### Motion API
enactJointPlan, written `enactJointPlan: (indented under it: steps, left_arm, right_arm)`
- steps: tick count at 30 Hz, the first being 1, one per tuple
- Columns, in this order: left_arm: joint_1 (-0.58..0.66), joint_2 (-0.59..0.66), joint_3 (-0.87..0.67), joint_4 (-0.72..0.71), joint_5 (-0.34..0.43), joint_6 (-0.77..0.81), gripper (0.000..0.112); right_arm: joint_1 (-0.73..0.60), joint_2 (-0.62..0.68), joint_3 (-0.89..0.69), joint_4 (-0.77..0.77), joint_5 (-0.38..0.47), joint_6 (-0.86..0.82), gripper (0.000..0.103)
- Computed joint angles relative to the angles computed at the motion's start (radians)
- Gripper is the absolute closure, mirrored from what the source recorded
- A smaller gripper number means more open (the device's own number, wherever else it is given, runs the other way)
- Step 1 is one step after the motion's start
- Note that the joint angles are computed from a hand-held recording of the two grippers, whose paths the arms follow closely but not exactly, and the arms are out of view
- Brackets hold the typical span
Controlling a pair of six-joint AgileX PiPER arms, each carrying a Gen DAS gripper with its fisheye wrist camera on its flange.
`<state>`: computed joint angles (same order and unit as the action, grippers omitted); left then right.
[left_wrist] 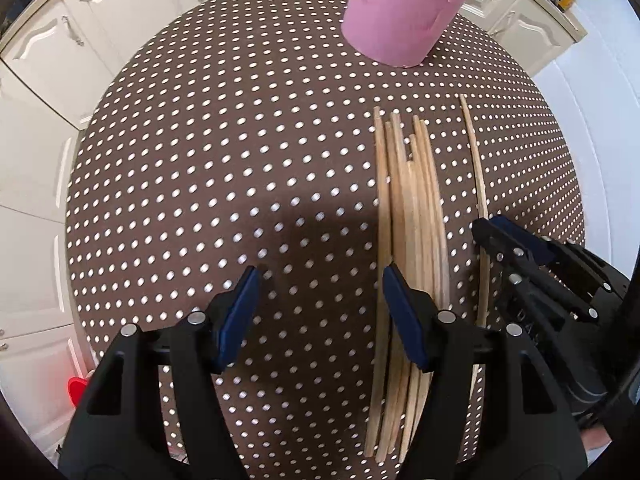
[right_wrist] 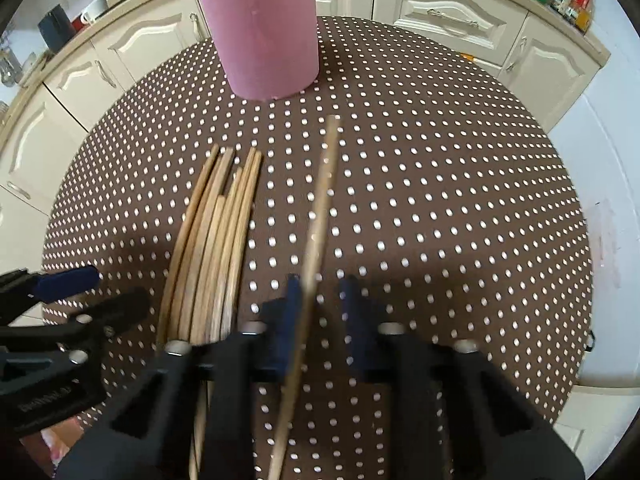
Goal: Organize utensils
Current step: 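Lower both grippers to the bundle and close each on one chopstick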
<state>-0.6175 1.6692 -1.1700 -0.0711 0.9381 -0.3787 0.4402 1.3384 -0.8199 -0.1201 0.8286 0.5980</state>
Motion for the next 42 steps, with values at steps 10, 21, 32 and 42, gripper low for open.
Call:
enactJointPlan:
  steps: [10,21,32,42]
  left_arm:
    - [-0.018,0.191,-0.227,0.046,0.073,0.0,0.047]
    - [-0.079,0.41,-0.563,0.139,0.26,-0.141,0.047]
    - [-0.047,0.393,-0.543,0.099,0.204,-0.129,0.106]
    - [-0.012,0.36,-0.492,0.04,0.186,-0.117,0.106]
  right_arm:
    - [-0.109,-0.017,0.015,0.119,-0.02,-0.12,0.098]
    - [-0.063,0.064,-0.047,0.103,-0.024,-0.058,0.098]
    - [-0.09,-0.001,-0.019,0.2,0.068,-0.131,0.098]
    - [-0.043,0.017,-0.057,0.092,0.11,-0.042,0.089]
